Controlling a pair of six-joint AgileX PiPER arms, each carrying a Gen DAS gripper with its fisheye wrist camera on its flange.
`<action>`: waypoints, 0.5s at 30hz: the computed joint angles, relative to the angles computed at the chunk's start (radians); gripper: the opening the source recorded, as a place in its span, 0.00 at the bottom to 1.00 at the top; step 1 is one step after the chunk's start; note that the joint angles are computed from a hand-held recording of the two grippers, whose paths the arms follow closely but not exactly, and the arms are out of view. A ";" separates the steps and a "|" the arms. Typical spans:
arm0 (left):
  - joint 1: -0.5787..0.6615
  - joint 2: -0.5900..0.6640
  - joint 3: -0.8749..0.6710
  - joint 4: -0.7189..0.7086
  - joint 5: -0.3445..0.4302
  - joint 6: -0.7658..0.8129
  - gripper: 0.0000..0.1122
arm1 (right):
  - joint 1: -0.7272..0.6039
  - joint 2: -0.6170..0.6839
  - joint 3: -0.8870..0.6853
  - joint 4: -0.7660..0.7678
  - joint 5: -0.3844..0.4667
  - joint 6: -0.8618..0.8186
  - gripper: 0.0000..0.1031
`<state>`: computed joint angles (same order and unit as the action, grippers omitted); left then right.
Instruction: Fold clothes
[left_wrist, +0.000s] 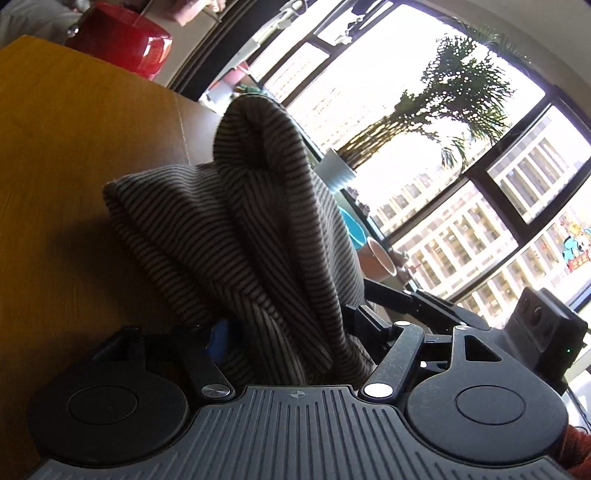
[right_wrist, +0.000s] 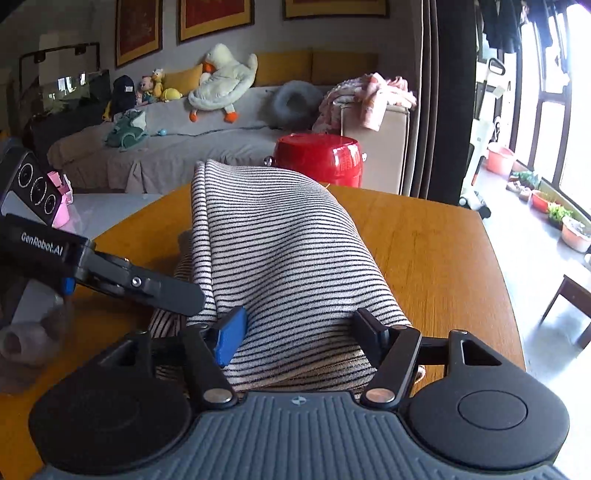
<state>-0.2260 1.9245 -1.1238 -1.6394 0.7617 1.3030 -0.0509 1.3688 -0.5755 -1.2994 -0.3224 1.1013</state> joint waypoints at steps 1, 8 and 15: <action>0.010 -0.014 0.017 -0.016 -0.003 0.020 0.66 | -0.003 0.000 0.001 0.021 -0.005 -0.023 0.63; 0.039 -0.106 0.122 -0.074 -0.076 0.085 0.58 | 0.036 -0.045 -0.040 -0.189 0.043 0.156 0.63; -0.005 -0.083 0.095 -0.024 -0.140 0.099 0.49 | 0.192 -0.041 -0.121 -0.133 0.126 0.043 0.65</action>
<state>-0.2311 1.8413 -1.0287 -1.6633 0.6214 1.4022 0.1406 1.3278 -0.6961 -1.4325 -0.1967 1.1440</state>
